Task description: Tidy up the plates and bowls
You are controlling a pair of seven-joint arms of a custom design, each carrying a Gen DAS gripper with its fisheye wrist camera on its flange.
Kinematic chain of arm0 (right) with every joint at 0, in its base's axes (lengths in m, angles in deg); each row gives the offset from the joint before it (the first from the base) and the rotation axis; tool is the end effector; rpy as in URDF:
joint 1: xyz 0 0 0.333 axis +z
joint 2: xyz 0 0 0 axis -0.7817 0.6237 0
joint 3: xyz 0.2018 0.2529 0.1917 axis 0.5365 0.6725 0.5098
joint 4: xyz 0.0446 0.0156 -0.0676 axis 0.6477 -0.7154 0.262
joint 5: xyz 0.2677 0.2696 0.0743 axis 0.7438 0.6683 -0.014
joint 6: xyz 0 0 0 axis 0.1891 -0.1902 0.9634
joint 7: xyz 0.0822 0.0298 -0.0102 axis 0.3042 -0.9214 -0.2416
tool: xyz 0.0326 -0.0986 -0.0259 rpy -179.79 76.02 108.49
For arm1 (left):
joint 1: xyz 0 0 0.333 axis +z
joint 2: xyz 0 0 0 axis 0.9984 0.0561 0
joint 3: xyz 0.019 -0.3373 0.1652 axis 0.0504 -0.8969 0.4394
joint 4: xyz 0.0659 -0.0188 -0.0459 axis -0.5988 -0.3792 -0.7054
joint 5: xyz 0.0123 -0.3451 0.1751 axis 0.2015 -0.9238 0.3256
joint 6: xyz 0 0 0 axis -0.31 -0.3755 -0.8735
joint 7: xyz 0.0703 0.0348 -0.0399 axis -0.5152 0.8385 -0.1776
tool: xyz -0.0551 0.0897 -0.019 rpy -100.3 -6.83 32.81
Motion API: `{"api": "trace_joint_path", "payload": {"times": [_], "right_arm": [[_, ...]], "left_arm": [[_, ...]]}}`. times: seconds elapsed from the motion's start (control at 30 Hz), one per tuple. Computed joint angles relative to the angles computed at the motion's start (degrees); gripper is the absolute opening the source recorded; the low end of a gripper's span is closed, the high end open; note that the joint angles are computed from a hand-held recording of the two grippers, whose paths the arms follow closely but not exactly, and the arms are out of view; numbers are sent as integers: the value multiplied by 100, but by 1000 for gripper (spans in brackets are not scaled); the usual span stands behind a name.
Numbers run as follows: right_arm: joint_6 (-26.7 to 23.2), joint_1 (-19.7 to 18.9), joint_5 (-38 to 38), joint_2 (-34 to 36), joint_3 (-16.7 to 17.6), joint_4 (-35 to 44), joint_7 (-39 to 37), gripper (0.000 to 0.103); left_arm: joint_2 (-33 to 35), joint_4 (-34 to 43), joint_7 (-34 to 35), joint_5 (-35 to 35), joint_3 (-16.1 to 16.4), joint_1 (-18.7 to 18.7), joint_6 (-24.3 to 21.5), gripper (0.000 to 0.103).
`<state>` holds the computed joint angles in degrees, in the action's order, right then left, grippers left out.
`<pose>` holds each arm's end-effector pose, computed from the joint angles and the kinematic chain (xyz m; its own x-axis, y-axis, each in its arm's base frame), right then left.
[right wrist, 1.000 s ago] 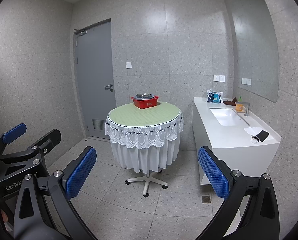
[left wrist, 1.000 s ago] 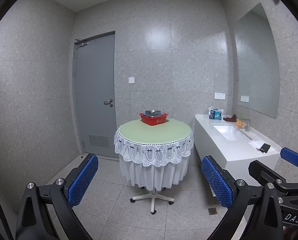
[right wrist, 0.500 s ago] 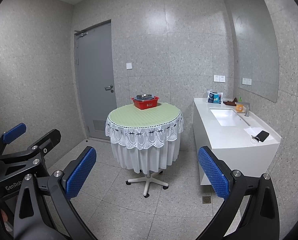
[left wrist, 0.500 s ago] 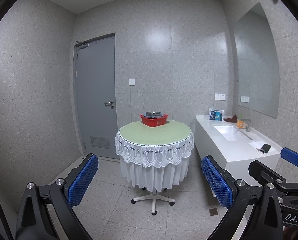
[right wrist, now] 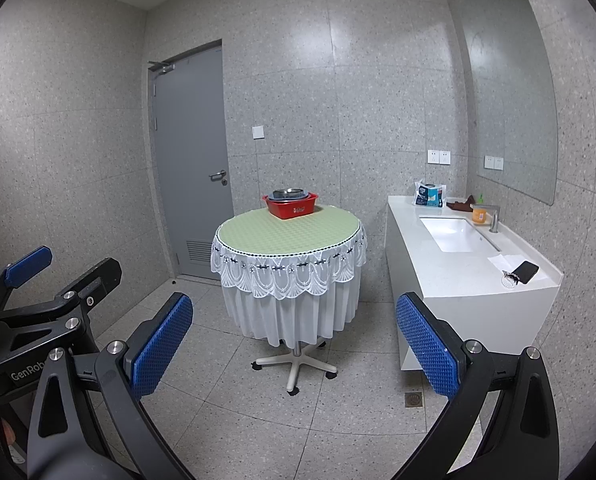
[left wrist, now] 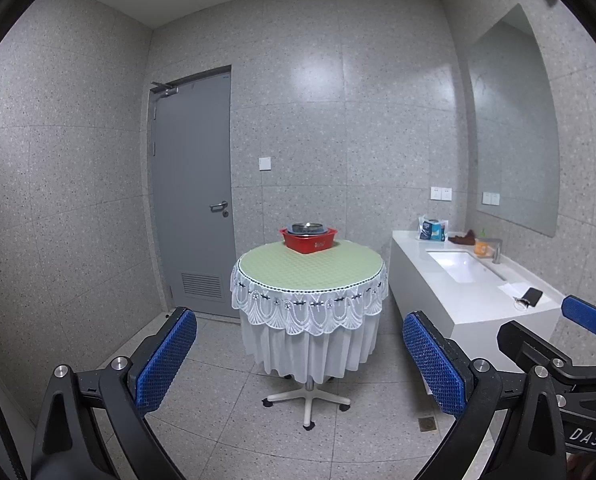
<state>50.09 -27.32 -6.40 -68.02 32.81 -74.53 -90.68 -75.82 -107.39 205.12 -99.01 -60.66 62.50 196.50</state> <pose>0.4385 0.3096 0.7000 -0.4742 -0.8705 -0.1317 -0.2970 0.2990 -0.9069 0.4586 -0.2167 0.6726 -0.6034 -0.7969 -0.0277 -0.2227 0.2018 -0.9538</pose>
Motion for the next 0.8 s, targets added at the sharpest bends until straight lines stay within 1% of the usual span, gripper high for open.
{"api": "trace_joint_path", "payload": {"times": [0.4,0.57,0.8], "right_arm": [[52,-31,30,-33,-12,-27,-44,103],[74,-44,41,-19,-15,-15,-60,103],[280,-118,63,-15,-92,-66,-109,103]], "left_arm": [[12,1,-38,30,-21,29,-13,102],[44,-2,-146,102,-57,-10,94,102],[190,80,-320,275,-72,-127,303,102]]}}
